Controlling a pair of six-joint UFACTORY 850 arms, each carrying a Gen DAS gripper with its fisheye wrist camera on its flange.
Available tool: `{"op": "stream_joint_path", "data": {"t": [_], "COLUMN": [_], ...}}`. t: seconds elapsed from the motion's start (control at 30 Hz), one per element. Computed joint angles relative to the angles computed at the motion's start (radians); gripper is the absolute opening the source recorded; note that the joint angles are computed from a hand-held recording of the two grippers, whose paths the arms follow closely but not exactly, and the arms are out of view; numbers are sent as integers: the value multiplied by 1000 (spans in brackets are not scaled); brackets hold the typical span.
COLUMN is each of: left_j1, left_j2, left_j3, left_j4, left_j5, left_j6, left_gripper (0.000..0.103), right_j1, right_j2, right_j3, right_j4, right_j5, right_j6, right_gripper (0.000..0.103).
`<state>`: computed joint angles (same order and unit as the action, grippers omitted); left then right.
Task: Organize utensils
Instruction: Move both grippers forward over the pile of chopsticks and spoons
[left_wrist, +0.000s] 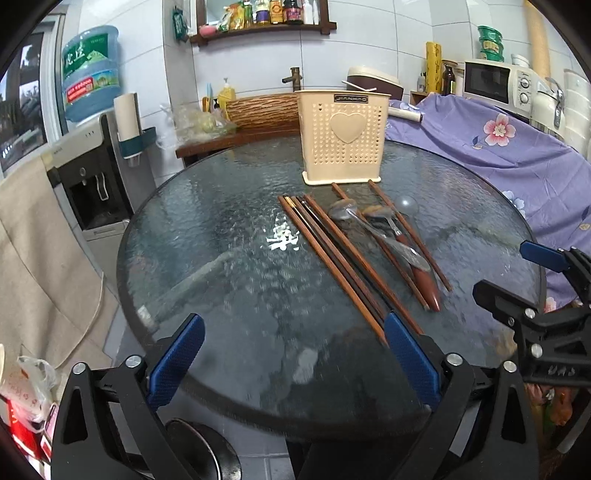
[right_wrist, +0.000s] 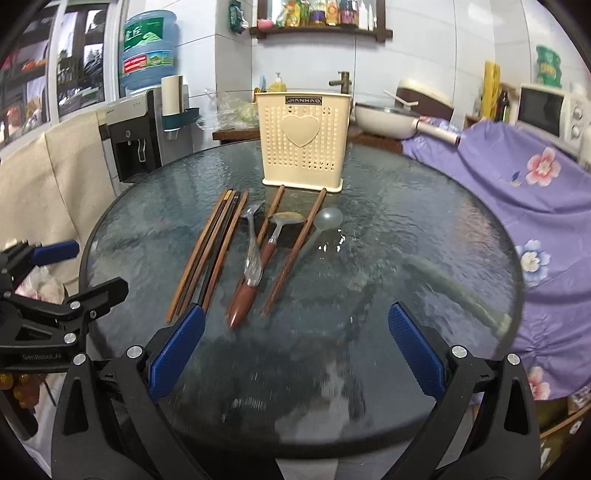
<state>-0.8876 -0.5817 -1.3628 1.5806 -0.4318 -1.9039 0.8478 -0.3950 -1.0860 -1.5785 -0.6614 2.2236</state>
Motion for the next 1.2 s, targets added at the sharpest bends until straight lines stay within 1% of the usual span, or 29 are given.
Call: {"op": "stream_joint_path", "data": {"t": [0.07, 0.17, 0.27, 0.33, 0.37, 0.47, 0.53, 0.63, 0.77, 0.87, 1.03, 1.13, 1.2], "left_j1": [10, 30, 46, 56, 61, 78, 90, 98, 104, 114, 137, 144, 146], "left_j2": [-13, -49, -82, -107, -121, -160, -189, -218, -245, -272, -318, -342, -361], "left_j3": [-26, -93, -152, -195, -220, -284, -328, -370, -412, -452, -528, -567, -599], "left_j4": [-18, -98, -166, -213, -257, -390, -485, -554, -610, -679, -830, -918, -965], "left_j5": [5, 12, 22, 26, 30, 54, 56, 53, 50, 39, 22, 18, 6], "left_j6": [30, 136, 213, 266, 310, 430, 522, 596, 663, 730, 871, 964, 1019], "left_gripper": [90, 85, 80, 77, 74, 66, 65, 63, 63, 63, 59, 59, 59], "right_j1": [-34, -72, -110, -128, -143, -172, -188, -202, -222, -230, -240, -244, -253], "right_j2": [-17, -46, -77, -98, -116, -146, -164, -184, -205, -218, -236, -240, -239], "right_j3": [-32, -84, -142, -175, -202, -244, -267, -292, -319, -334, -357, -368, -369], "right_j4": [2, 31, 71, 113, 151, 237, 292, 362, 411, 437, 483, 514, 552], "right_j5": [25, 39, 66, 69, 76, 100, 121, 124, 139, 140, 141, 138, 170], "right_j6": [-27, -93, -163, -217, -259, -340, -392, -451, -501, -527, -581, -614, -642], "right_gripper": [97, 97, 93, 89, 85, 79, 74, 70, 69, 69, 69, 69, 69]}}
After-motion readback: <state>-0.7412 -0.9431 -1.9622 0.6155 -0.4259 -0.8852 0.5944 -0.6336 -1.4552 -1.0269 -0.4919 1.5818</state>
